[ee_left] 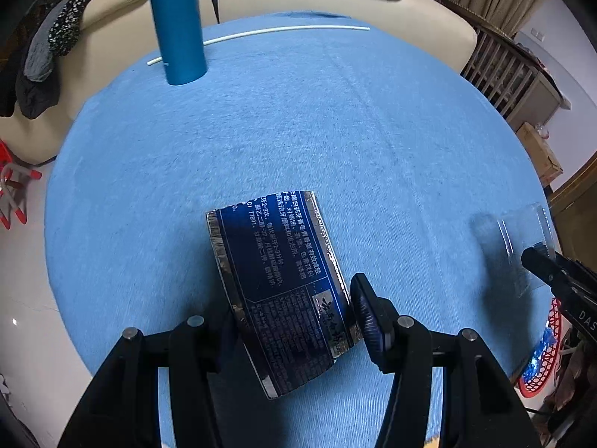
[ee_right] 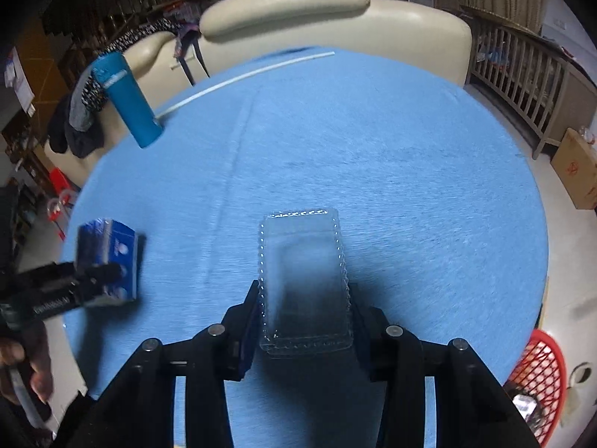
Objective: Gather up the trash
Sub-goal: 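Lift the clear tray and blue foil packet and carry them toward the basket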
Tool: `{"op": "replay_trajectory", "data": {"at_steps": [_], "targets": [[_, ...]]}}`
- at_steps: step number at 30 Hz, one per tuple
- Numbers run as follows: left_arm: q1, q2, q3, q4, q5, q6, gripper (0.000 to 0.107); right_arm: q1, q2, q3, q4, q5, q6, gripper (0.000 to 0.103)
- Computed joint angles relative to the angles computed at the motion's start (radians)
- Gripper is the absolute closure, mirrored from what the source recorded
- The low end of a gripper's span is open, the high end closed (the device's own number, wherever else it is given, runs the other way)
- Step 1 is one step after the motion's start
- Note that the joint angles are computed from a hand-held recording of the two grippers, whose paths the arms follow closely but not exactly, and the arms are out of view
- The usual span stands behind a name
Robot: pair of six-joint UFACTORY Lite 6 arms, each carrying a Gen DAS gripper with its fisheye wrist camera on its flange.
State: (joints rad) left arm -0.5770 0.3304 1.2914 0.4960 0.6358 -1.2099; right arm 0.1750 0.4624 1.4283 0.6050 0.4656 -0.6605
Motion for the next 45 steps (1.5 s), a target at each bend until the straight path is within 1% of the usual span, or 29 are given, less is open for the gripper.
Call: {"op": "replay_trajectory", "data": {"at_steps": [5, 6, 9, 14, 19, 23, 30, 35, 45], "targets": [[-0.084, -0.081, -0.067, 0.098, 0.049, -0.132, 0.049, 0.036, -0.133, -0.149, 0.102, -0.044, -0.06, 0.058], [-0.095, -0.099, -0.092, 0.117, 0.046, -0.158, 0.049, 0.049, -0.147, -0.161, 0.11, -0.051, -0.058, 0.058], [-0.16, -0.143, -0.111, 0.143, 0.093, -0.228, 0.049, 0.067, -0.208, -0.213, 0.145, -0.065, -0.072, 0.058], [-0.219, -0.166, -0.103, 0.194, 0.147, -0.293, 0.049, 0.099, -0.288, -0.264, 0.166, -0.085, -0.059, 0.058], [-0.279, -0.17, -0.074, 0.246, 0.203, -0.349, 0.049, 0.094, -0.382, -0.333, 0.201, -0.096, -0.07, 0.058], [-0.326, -0.15, -0.027, 0.289, 0.254, -0.374, 0.049, 0.069, -0.417, -0.36, 0.269, -0.086, -0.113, 0.058], [-0.385, -0.115, 0.049, 0.332, 0.322, -0.39, 0.049, 0.043, -0.45, -0.384, 0.329, -0.07, -0.159, 0.058], [-0.403, -0.09, 0.088, 0.341, 0.353, -0.382, 0.049, 0.024, -0.487, -0.399, 0.357, -0.058, -0.176, 0.058], [-0.419, -0.04, 0.151, 0.344, 0.376, -0.353, 0.049, -0.043, -0.548, -0.453, 0.44, -0.017, -0.257, 0.058]]}}
